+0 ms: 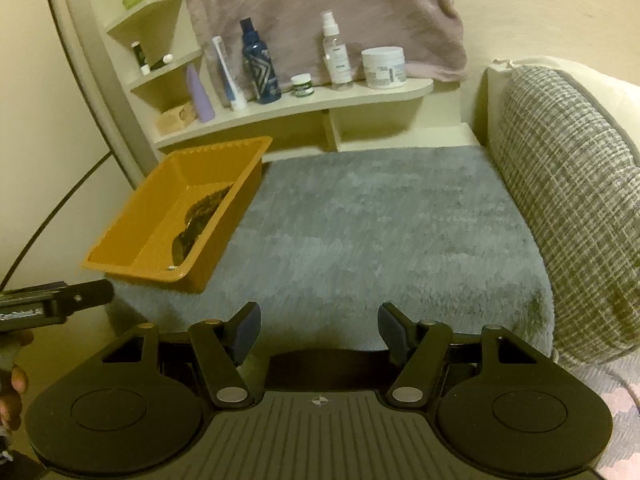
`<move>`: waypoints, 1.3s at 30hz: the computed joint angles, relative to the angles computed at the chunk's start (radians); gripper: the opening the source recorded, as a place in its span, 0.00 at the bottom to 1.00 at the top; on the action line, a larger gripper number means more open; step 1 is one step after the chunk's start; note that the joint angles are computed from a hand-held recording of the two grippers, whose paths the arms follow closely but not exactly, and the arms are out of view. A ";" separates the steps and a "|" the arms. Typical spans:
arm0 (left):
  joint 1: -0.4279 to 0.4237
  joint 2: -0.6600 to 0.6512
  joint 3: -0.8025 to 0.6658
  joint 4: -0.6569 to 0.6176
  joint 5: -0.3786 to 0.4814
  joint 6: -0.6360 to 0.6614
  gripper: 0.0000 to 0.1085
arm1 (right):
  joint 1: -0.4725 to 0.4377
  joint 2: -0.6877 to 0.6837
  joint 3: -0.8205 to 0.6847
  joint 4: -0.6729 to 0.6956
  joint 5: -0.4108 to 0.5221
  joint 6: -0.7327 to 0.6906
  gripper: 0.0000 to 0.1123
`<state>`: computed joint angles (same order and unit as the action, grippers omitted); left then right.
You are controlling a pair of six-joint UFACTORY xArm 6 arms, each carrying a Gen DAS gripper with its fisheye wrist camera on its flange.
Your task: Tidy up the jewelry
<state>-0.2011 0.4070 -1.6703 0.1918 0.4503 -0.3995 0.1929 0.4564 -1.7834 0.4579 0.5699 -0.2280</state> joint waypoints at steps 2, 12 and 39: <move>-0.011 -0.003 0.000 0.029 0.016 -0.019 0.94 | 0.004 -0.008 0.013 -0.005 -0.005 0.000 0.58; -0.037 -0.008 0.008 0.086 0.021 -0.036 0.94 | 0.016 -0.023 0.033 -0.012 0.000 -0.018 0.58; -0.041 -0.012 0.017 0.076 0.011 -0.038 0.94 | 0.020 -0.027 0.040 -0.002 0.001 -0.028 0.58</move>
